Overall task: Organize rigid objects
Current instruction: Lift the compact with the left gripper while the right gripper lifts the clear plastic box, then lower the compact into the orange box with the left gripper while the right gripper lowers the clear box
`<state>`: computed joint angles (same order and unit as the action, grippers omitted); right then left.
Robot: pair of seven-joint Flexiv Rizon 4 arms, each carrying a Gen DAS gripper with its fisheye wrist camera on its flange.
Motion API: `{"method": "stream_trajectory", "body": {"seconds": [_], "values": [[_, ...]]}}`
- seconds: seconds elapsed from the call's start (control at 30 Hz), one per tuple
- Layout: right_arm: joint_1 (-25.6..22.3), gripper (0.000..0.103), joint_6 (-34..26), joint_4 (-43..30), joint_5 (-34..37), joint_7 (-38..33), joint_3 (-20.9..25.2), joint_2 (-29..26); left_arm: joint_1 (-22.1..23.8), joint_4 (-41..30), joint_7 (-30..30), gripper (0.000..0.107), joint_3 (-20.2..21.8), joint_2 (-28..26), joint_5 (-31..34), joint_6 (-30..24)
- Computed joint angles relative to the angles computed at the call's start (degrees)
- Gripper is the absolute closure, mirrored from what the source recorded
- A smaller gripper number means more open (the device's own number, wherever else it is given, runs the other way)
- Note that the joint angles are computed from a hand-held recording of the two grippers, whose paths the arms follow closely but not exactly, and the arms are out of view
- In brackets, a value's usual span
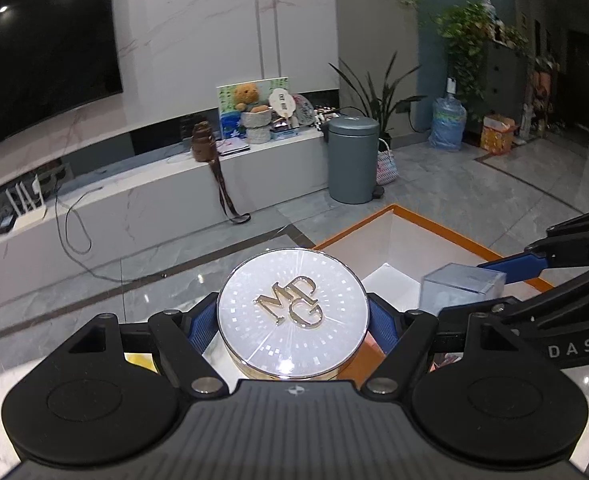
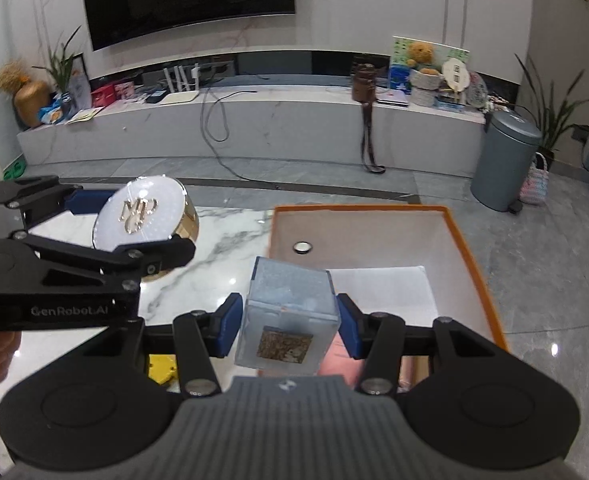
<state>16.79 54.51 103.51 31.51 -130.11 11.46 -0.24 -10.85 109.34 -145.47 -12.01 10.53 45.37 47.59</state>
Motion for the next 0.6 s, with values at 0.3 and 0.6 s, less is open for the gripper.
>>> {"method": "stream_trajectory", "body": {"seconds": [0.3, 0.6], "values": [[-1.3, 0.053, 2.6, 0.2, -2.8, 3.9, -0.7, -2.1, -1.5, -4.8, 6.6, 0.019, 1.3, -5.9, -2.5, 1.3], [-2.2, 0.053, 4.9, 0.9, -10.1, 9.3, 0.0, -5.9, -4.5, -11.2, 16.4, 0.019, 5.1, -14.5, -8.1, 2.4]]}}
